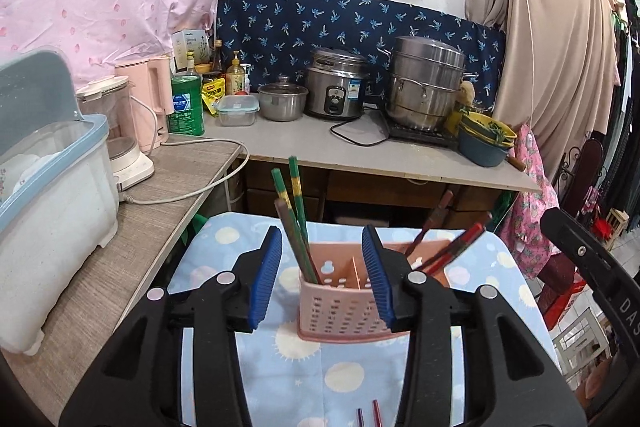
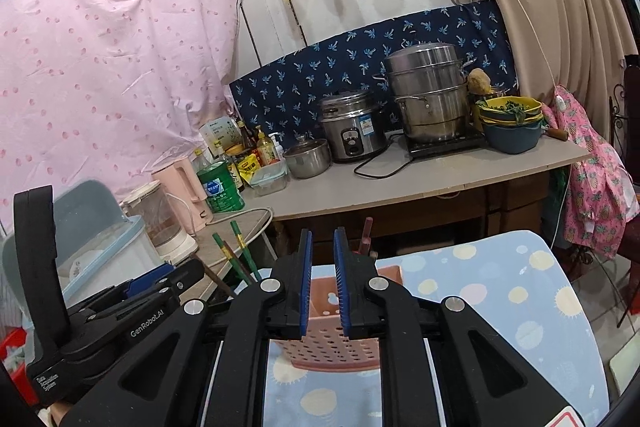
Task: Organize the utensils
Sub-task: 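Open both tools to release the chopsticks into the basket, then withdraw both tools from the basket back over the last two chopsticks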
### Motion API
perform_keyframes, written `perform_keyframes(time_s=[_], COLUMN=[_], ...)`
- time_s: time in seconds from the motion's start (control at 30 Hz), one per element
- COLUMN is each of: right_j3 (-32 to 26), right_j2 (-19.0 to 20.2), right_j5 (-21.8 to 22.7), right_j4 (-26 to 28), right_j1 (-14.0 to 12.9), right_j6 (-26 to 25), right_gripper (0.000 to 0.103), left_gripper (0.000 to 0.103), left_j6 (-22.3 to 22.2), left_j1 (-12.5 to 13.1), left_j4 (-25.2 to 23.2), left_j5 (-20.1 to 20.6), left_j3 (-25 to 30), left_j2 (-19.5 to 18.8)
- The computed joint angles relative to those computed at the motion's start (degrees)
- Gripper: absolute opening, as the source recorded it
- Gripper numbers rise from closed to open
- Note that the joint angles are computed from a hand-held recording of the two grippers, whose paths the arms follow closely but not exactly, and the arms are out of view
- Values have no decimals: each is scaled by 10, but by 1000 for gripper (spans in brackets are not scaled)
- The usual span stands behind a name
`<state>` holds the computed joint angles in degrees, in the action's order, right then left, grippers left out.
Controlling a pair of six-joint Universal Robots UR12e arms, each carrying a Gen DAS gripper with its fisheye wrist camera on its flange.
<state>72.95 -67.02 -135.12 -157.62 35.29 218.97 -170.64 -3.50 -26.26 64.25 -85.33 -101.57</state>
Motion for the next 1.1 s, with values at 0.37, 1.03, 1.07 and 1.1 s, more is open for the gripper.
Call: perform_keyframes(time_s=[0.37,1.03,1.07,1.1], right_j3=[36,105,109,112], right_j2=[-14,-35,-36,-36], right_j5=[-9,15,20,25], right_j4=[41,135,140,145], right_j1=[35,86,88,90], right_j6=[31,142,151,157], right_gripper=[23,30,30,30], left_gripper=[49,49,49,49], left_j6=[30,77,80,82], left_j1=[13,39,40,41], left_j4=[0,-50,-55,-58], left_j5=[4,-2,-1,0], left_j3=[-80,-201,-206,-210], left_j2=[50,120,123,125])
